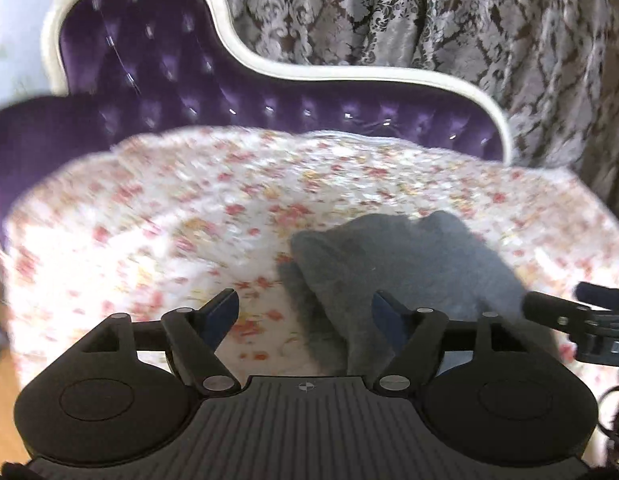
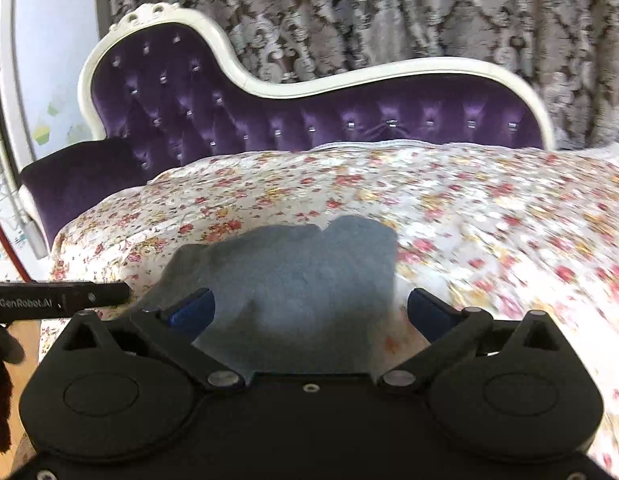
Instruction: Fold small clothes
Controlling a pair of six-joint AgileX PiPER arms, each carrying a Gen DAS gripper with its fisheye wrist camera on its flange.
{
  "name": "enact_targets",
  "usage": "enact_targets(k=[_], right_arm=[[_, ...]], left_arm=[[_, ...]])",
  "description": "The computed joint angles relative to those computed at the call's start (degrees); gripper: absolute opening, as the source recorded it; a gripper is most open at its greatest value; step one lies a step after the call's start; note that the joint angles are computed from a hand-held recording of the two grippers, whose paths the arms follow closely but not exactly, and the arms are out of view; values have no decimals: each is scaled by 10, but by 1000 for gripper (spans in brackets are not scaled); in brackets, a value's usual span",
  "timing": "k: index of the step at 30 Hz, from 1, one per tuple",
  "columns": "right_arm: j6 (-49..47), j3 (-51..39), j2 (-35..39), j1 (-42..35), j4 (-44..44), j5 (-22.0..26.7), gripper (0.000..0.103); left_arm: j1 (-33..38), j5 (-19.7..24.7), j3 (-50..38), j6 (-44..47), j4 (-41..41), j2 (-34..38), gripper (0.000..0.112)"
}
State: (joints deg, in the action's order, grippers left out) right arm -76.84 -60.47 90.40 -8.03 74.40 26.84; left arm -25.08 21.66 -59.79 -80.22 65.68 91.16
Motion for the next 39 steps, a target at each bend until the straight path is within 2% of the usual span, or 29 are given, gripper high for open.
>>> enact_targets(k=[2, 4, 8, 11, 12, 13, 15, 21, 27, 33, 39], right_arm=[[33, 24, -25, -1, -23, -16, 103], [43, 47, -45, -16, -15, -1, 103], [85, 80, -84, -43, -20, 21, 103], [125, 97, -112, -39, -53, 4, 103], [128, 107, -124, -39, -54, 0, 103], [135, 114, -134, -40, -58, -4, 103], [141, 126, -151, -44, -65, -2, 103], [167, 150, -190, -39, -87, -9, 103], [224, 164, -223, -34, -145, -16, 103], [264, 168, -250, -29, -201, 0, 103], [343, 166, -263, -6, -277, -8, 103]], left_arm=[[-29, 49, -3, 23, -25, -11, 72], [-39, 55, 1, 61, -67, -26, 73], [-32, 12, 27, 121, -150, -58, 73], [-35, -4, 47, 138, -174, -76, 78], [-40, -1, 54, 121, -161, -82, 83], [-47, 5, 59, 99, -144, -86, 94], [-58, 18, 66, 76, -126, -95, 102], [-78, 47, 72, 63, -130, -112, 102], [-79, 51, 89, 91, -184, -132, 102], [-79, 39, 113, 99, -210, -160, 102], [-100, 82, 111, 88, -192, -172, 102]])
